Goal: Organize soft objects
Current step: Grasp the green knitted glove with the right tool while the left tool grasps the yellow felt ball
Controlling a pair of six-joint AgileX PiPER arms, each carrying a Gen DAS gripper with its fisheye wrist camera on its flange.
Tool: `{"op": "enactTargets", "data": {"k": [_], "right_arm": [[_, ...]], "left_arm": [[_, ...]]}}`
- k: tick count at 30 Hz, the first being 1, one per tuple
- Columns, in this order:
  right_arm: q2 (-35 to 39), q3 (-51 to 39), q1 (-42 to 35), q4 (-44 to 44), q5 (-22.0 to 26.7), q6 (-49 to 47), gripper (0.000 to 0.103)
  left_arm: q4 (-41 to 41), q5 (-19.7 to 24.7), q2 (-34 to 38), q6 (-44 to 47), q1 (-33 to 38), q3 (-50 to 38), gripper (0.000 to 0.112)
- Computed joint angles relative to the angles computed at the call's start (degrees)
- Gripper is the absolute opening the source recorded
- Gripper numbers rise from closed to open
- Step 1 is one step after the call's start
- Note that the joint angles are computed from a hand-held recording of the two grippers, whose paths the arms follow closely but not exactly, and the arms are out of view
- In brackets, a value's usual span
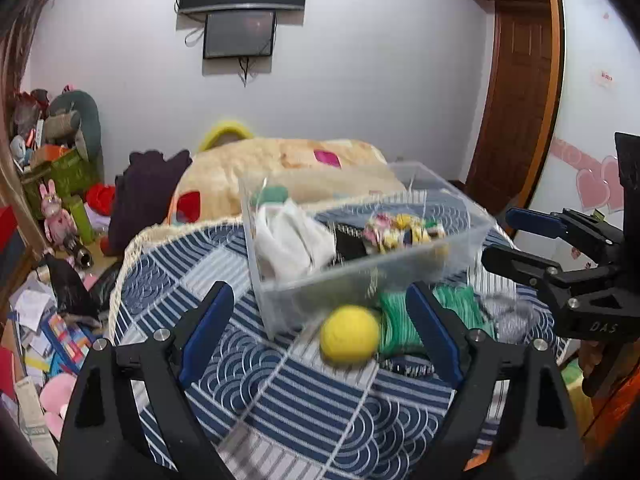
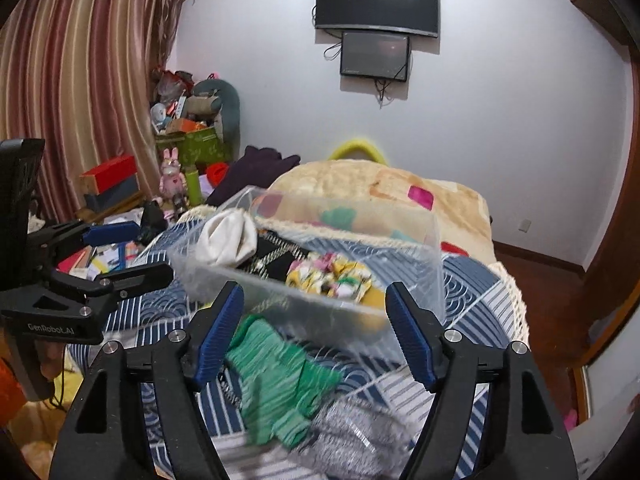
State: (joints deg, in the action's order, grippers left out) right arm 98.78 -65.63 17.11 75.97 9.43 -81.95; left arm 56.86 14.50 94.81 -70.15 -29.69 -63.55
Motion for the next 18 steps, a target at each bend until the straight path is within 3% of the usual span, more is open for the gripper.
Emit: {"op": "enactTargets", "data": {"k": [3, 10, 16, 18], "right_arm": [[0.8, 1.1, 0.6, 0.2, -0.1, -0.2, 0.071], [5.7, -0.3, 1.6, -13.2, 0.9, 13.1, 0.071], [8.3, -2.1, 2.1, -23.4, 2.2, 22.7, 0.070], [8.9, -2.6, 2.2, -26.0, 2.5, 25.1, 0.059]], "left_arm": [[-3.8, -0.5, 0.4, 3.0, 0.3, 1.0, 0.089], [-7.2, -1.1, 2.0, 5.4, 0.7, 3.0, 0.088], [-2.5, -1.5, 4.0, 0.2, 0.3, 2.6, 0.085], [-1.9, -2.0, 4.8, 0.0, 0.2, 2.1, 0.081]]}}
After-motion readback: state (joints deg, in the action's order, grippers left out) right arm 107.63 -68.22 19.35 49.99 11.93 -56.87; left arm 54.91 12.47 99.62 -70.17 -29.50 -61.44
